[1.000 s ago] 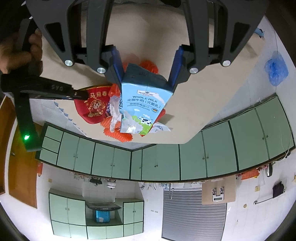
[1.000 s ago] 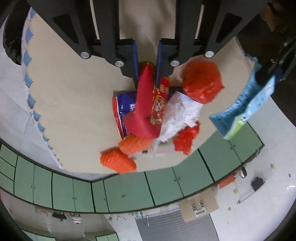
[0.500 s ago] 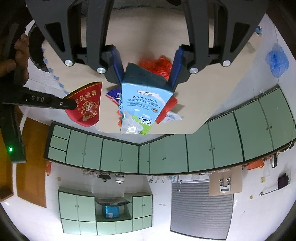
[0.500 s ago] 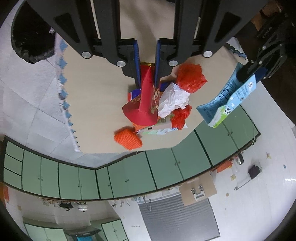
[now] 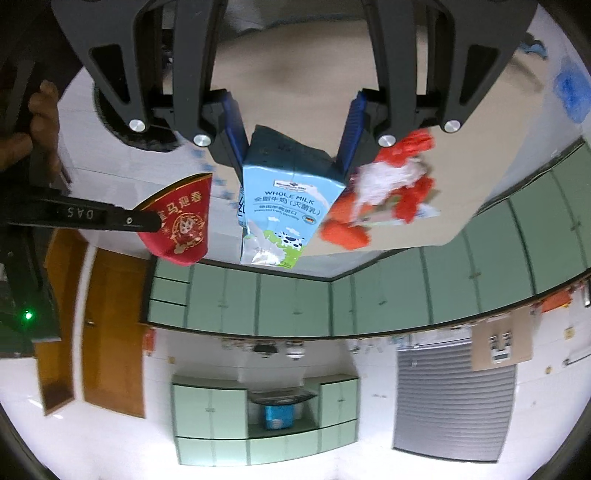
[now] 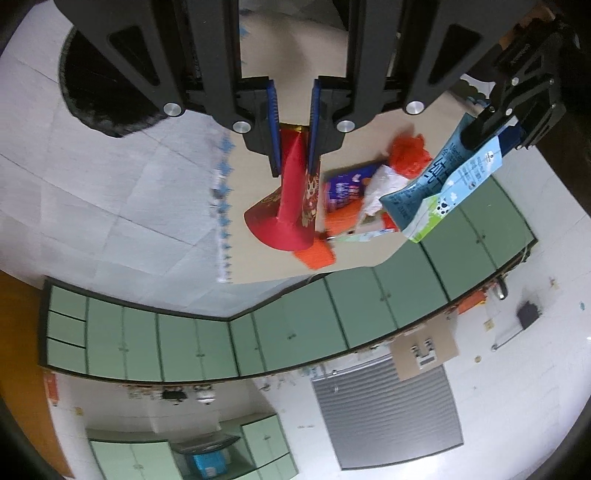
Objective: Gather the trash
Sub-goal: 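Carry both items over the black bin and open both grippers to drop them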
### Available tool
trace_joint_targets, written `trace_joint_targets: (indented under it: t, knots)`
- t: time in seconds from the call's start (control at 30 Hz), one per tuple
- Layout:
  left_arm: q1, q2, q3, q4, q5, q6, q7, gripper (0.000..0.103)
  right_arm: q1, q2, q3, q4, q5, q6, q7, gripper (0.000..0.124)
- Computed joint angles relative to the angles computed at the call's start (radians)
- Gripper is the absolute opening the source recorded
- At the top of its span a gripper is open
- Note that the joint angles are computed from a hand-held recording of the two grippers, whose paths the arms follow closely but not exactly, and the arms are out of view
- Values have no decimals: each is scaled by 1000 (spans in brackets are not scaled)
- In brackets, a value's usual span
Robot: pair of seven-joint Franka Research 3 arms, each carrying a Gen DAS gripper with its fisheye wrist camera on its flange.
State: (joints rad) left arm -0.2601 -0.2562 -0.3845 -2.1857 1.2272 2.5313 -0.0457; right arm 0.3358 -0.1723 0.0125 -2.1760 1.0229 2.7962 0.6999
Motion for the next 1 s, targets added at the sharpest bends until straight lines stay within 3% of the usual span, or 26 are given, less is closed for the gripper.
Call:
trace_joint_targets:
  t: [0.17,0.53,0.73,0.83,0.9,1.0]
  knots:
    - [-31,130,-10,114,57,51,24,43,-44,-47,-29,-71,-46,31,53,13]
    - [-190,496,77,426,63,151,214,43,-177,11,-95,-132,-207,65,212,13]
    - [-237,694,105,589,-99,170,420,43,-243,124,-96,-90,-250,46,281,14]
    - [-237,789,97,660,-213,182,544,45,-282,214,-90,-32,-351,-11,393,17]
    - [-257,840,111,707,-250,168,595,63,-303,247,-87,-9,-384,-33,440,20]
    - [-281,893,130,762,-309,144,661,63,-331,259,-74,8,-351,-43,436,24]
